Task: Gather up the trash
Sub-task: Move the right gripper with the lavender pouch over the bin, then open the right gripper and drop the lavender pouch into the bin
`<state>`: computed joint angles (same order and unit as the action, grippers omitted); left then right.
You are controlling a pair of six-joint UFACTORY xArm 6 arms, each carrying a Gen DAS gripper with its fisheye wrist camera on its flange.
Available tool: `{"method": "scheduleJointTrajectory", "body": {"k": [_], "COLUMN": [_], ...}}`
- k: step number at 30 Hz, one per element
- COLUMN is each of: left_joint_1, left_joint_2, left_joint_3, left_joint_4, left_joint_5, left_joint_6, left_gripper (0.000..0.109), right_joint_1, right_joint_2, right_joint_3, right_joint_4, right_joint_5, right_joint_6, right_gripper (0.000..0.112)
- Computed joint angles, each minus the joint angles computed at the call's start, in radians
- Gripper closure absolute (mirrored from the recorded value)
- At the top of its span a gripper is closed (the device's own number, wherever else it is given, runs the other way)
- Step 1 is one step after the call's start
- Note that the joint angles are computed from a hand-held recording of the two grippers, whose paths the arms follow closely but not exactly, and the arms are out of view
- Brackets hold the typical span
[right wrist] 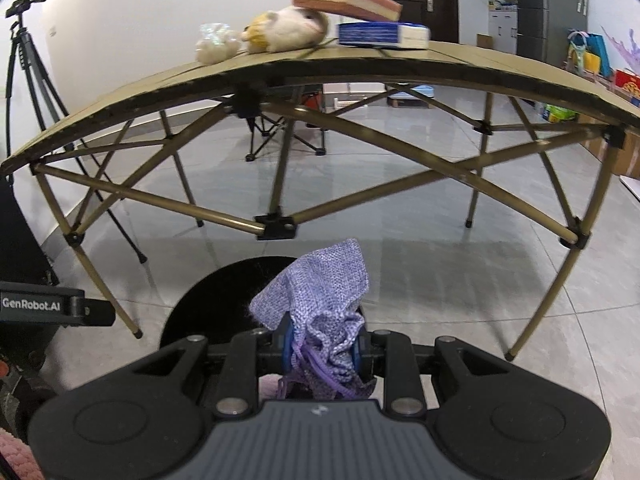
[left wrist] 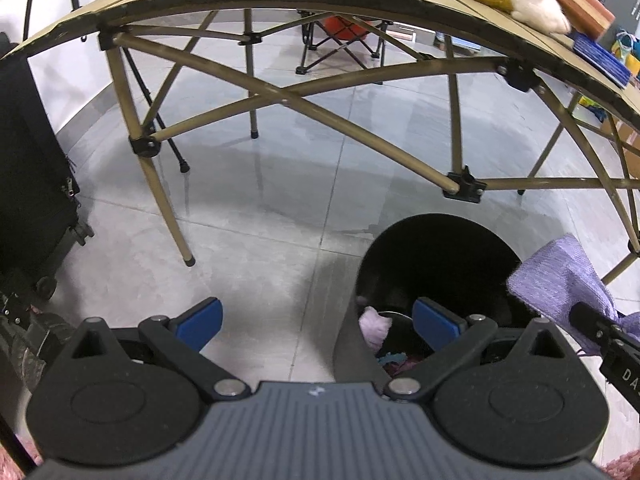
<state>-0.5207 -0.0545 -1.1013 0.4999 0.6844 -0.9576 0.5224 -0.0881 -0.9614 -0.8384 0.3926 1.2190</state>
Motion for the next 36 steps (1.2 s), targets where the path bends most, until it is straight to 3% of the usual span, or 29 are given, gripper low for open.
{"method": "scheduleJointTrajectory", "body": {"k": [15, 36], "left_joint_1": [0.065, 0.142], "left_joint_2": [-0.06, -0.073], "left_joint_3": [0.074, 0.125], "left_joint_4": [-0.004, -0.032], "left_joint_5": [-0.005, 0.007], "left_joint_6": [-0.011, -0.003], "left_gripper": [0.006, 0.006], "right_joint_1": [0.07, 0.113], "right_joint_2": [0.175, 0.398], "right_joint_3": [-0.177, -0.393], "right_joint_4": [0.137, 0.406], "right_joint_5": [0.009, 0.099], "right_joint_6": [-0.134, -0.346], "right_gripper": [0.087, 0.087]}}
